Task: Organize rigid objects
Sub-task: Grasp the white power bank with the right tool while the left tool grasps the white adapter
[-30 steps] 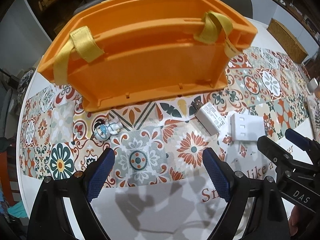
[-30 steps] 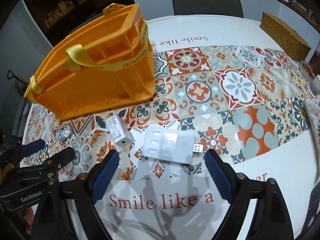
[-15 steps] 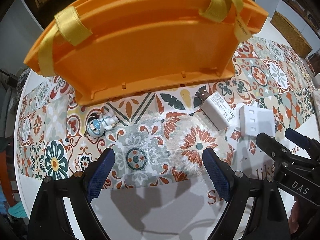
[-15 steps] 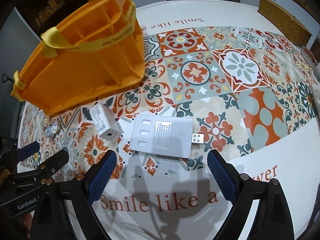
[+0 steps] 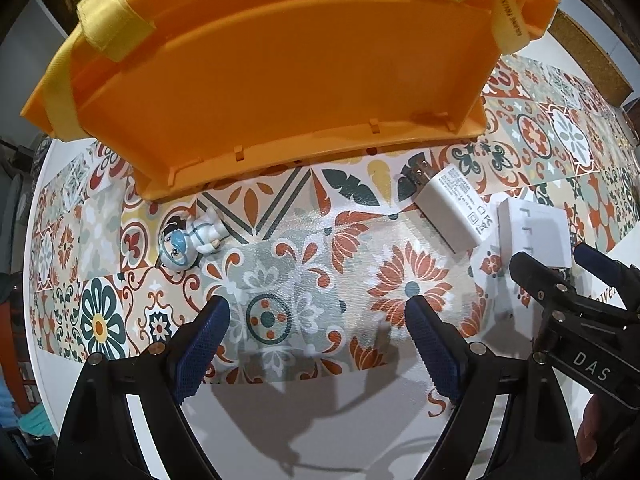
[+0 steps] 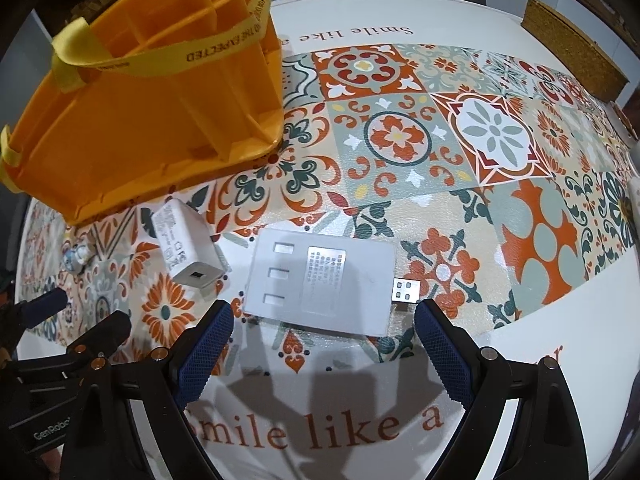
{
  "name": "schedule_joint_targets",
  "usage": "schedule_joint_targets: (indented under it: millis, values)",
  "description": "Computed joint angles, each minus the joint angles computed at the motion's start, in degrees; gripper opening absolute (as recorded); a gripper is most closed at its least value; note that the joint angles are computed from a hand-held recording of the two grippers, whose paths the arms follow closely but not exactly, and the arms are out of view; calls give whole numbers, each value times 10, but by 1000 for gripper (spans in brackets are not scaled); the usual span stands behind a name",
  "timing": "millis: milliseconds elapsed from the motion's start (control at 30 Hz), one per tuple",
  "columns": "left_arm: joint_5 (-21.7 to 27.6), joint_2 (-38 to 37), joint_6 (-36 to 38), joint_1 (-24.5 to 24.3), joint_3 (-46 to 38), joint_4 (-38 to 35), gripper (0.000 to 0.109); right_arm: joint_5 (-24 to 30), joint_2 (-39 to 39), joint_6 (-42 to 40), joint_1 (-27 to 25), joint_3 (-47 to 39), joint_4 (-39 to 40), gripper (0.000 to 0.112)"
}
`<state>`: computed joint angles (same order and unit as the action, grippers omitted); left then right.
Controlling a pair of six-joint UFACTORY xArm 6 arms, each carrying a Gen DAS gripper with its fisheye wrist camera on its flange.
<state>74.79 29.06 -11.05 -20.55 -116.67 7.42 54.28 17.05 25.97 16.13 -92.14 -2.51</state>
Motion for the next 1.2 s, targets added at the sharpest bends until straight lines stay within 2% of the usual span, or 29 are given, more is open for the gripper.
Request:
schedule_joint_targets:
  millis: [600,867,1200]
  values:
    - [-20,1,15,9,19,-6,90,19,43,16,8,-44,-42,91]
    - [-36,-3,26,2,21,-24,90,19,9,21,7,-12,-44,91]
    - [-60,4,102,-1,7,-50,90,7,-45,50,-1,36,-43,91]
